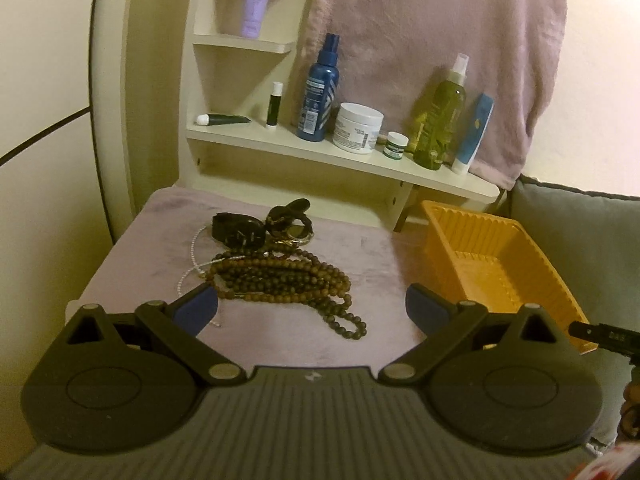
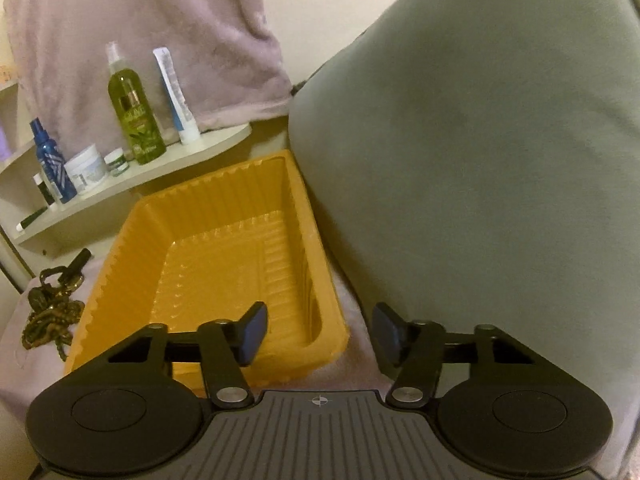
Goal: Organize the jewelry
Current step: 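Move the right gripper to the orange plastic tray and grasp its rim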
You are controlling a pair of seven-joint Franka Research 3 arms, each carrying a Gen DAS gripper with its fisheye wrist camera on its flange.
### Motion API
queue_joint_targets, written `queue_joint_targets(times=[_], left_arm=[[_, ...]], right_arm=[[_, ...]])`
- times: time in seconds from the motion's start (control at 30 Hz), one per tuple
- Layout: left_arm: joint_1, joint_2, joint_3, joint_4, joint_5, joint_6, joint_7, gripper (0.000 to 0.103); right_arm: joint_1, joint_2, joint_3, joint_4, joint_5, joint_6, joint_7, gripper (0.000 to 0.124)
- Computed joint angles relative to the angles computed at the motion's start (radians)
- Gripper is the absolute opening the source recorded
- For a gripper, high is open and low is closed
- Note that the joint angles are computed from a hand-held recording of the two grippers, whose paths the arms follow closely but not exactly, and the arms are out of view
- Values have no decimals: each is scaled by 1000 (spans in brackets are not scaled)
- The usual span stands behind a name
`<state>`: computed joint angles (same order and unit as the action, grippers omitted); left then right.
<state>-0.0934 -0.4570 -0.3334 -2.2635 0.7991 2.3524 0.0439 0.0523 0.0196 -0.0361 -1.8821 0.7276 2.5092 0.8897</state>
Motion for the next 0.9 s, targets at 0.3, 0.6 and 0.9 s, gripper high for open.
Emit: queue_joint_targets(times=[0.3, 0.6, 0.9], left_arm=[[2, 34, 11, 10, -5, 14, -2, 99], [1, 41, 18, 6, -10, 7, -4, 99], [4, 10, 13, -23, 10, -43, 11, 98]], right_arm=[[-6, 69, 13, 53, 2, -15, 9, 35], [-8, 92, 23, 72, -23, -25, 45, 14], [0, 65, 26, 54, -50, 0, 57, 8]])
